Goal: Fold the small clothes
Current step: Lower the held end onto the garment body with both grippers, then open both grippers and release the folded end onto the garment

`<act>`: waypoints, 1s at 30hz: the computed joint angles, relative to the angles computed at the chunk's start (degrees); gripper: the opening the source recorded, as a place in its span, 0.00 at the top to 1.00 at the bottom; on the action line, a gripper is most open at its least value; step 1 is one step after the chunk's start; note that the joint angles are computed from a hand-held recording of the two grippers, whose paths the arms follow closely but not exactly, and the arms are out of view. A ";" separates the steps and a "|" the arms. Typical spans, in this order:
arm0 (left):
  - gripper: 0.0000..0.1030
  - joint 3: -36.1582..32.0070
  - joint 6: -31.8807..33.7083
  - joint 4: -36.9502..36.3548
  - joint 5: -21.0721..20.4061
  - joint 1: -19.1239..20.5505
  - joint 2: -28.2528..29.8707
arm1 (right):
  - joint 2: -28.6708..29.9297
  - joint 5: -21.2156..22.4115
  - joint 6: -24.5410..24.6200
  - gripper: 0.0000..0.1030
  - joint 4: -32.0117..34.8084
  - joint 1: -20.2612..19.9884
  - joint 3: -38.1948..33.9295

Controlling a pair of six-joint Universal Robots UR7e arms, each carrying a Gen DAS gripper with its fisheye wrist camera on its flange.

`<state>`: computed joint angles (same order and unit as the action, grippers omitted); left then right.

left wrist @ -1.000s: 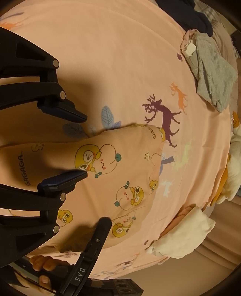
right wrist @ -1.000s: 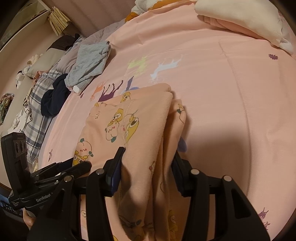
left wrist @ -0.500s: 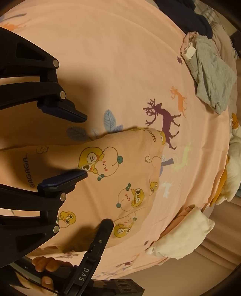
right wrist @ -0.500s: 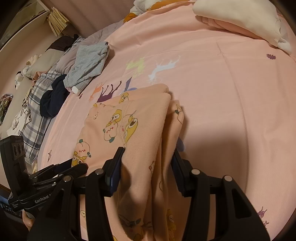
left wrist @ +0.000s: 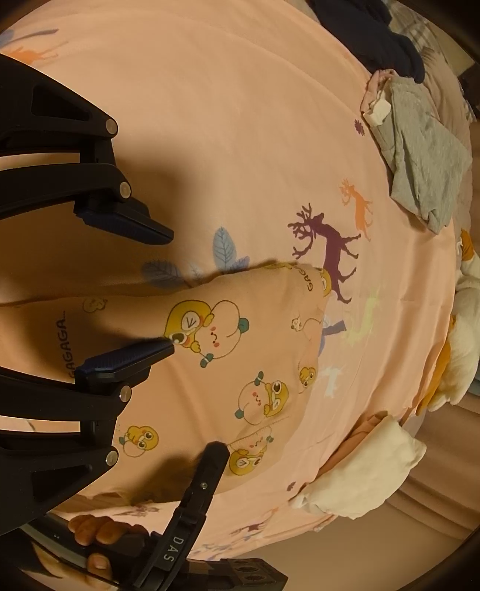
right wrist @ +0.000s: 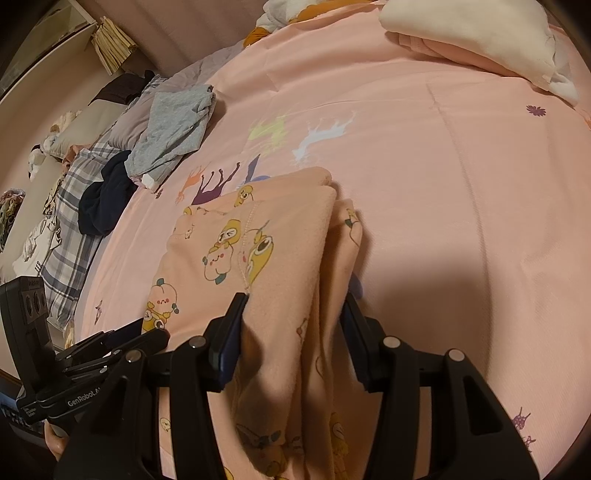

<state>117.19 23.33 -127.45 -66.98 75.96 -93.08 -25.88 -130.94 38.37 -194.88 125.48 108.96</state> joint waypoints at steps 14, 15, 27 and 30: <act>0.49 0.56 0.14 0.07 1.25 0.27 -1.73 | -0.55 -1.76 1.78 0.49 0.77 0.95 0.54; 0.49 0.65 0.12 0.09 1.32 0.23 -1.88 | -0.65 -2.51 2.19 0.49 1.23 1.18 0.50; 0.49 2.61 1.26 -0.37 3.97 -0.54 -6.22 | -3.24 -10.82 5.30 0.49 2.65 4.05 2.68; 0.49 2.45 1.17 1.06 2.82 -0.41 -7.24 | -2.94 -11.70 2.06 0.49 1.25 5.41 1.72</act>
<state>119.64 24.50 -126.38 -64.16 75.55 -100.32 -28.82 -142.64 40.43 -193.63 130.88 110.67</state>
